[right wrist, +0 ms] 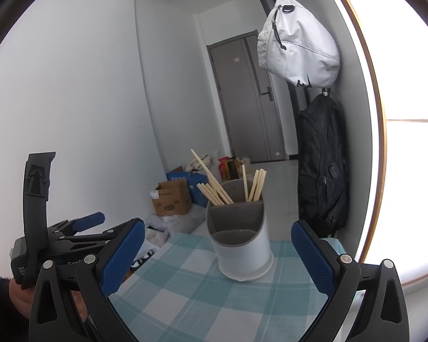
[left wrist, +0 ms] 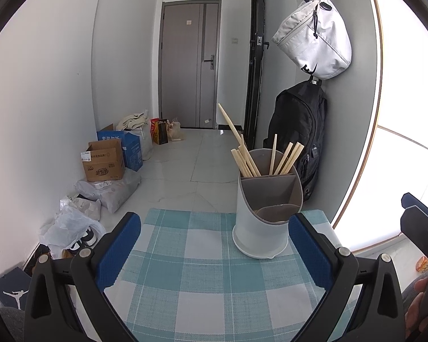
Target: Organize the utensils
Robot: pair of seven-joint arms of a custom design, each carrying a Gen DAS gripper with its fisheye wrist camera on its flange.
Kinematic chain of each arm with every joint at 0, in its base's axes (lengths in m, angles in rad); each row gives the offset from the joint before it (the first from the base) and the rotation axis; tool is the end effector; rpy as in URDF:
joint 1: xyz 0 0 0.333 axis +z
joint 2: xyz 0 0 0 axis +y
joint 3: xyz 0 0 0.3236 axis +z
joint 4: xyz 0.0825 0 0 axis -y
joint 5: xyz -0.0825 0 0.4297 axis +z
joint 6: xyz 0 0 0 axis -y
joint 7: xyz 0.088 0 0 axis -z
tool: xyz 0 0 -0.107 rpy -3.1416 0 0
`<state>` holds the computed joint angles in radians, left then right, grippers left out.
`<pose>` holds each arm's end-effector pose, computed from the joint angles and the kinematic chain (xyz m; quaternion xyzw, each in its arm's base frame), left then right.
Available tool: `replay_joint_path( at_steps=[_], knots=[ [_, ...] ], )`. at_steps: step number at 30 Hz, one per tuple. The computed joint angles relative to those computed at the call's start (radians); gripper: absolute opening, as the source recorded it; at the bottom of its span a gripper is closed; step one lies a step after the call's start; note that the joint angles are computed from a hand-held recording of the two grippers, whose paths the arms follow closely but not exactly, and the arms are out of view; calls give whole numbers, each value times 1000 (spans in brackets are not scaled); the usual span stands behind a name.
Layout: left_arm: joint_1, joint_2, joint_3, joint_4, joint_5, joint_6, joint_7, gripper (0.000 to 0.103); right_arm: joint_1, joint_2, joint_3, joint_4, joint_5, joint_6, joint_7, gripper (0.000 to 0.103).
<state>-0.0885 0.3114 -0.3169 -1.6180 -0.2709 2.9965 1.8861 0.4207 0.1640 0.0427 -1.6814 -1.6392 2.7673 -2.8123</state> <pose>0.7010 -0.2433 0.5731 -0.4706 0.7128 -0.4557 0.2506 0.6046 0.3476 0.5635 -0.5291 0.5791 -0.3802 0.4899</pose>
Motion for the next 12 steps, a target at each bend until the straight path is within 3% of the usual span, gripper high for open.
replay_joint_path(
  at_steps=[9, 12],
  knots=[
    [17, 4, -20, 7, -22, -26, 27, 101, 0, 4, -1, 5, 10, 3, -6, 103],
    [-1, 18, 0, 23, -9, -47, 16, 101, 0, 12, -2, 12, 31, 9, -27, 103]
  ],
)
